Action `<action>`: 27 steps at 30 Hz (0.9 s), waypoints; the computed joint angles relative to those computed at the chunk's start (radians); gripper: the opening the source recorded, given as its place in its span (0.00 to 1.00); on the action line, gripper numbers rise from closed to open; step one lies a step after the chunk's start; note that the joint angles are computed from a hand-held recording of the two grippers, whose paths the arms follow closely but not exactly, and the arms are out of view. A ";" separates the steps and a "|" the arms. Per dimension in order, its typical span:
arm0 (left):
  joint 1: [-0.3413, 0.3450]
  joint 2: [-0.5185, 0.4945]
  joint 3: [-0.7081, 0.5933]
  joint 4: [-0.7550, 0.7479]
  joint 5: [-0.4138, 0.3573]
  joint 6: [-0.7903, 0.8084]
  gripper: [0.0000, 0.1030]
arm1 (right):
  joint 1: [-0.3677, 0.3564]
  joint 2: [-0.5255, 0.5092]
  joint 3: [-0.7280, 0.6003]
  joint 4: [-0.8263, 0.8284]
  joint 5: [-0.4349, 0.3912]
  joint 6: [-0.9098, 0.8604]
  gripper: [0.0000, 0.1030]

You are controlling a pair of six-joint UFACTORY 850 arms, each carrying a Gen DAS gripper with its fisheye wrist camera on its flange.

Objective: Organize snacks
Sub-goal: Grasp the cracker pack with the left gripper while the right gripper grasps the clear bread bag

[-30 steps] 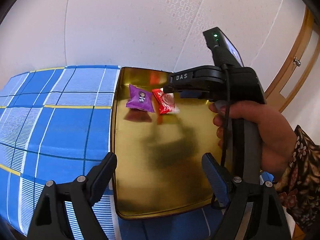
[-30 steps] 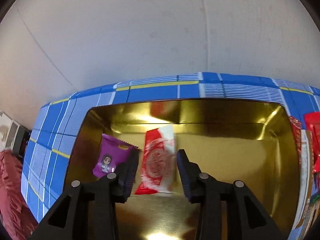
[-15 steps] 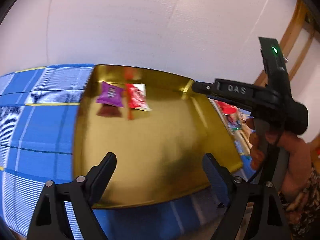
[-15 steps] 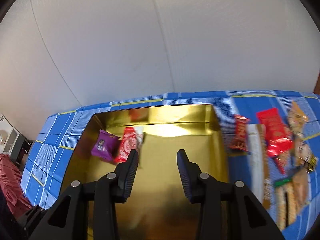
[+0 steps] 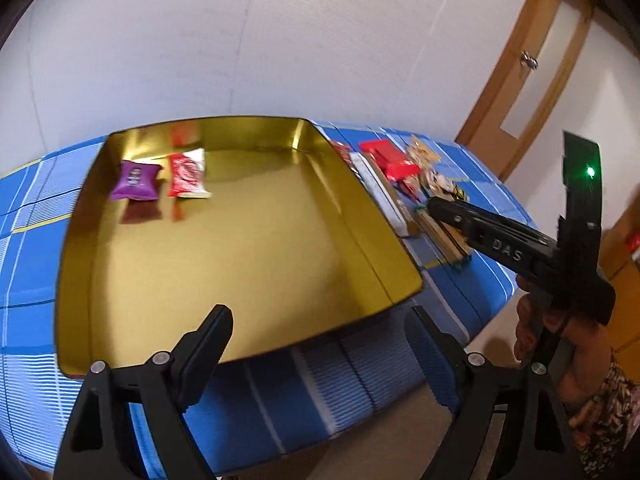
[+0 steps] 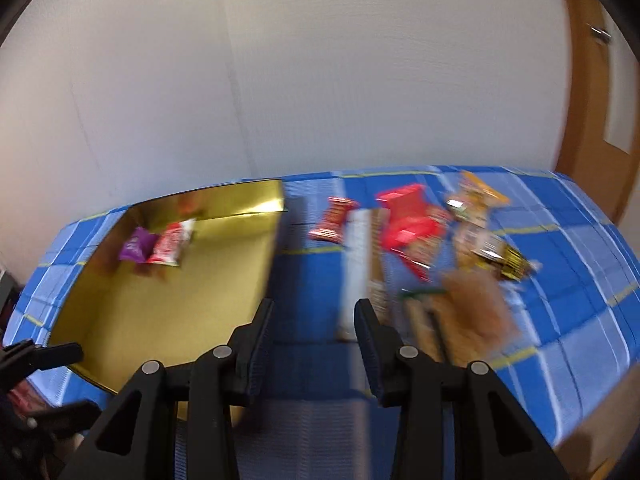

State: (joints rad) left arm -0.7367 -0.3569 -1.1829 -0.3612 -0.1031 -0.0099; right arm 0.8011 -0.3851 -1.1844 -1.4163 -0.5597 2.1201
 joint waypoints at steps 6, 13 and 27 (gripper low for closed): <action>-0.047 -0.027 -0.043 0.255 -0.025 -0.225 0.88 | -0.017 0.093 0.183 -0.072 -0.086 0.231 0.40; -0.089 -0.057 -0.093 0.376 -0.055 -0.306 0.88 | -0.061 0.156 0.322 -0.300 -0.092 0.589 0.66; -0.126 -0.087 -0.146 0.607 -0.100 -0.495 0.88 | -0.229 0.081 0.249 -0.616 0.146 0.695 0.74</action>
State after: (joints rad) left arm -0.8626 -0.4438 -1.3289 0.2455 -0.2028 -0.5047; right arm 0.5719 -0.3043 -0.9355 -2.0325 -0.4132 2.8149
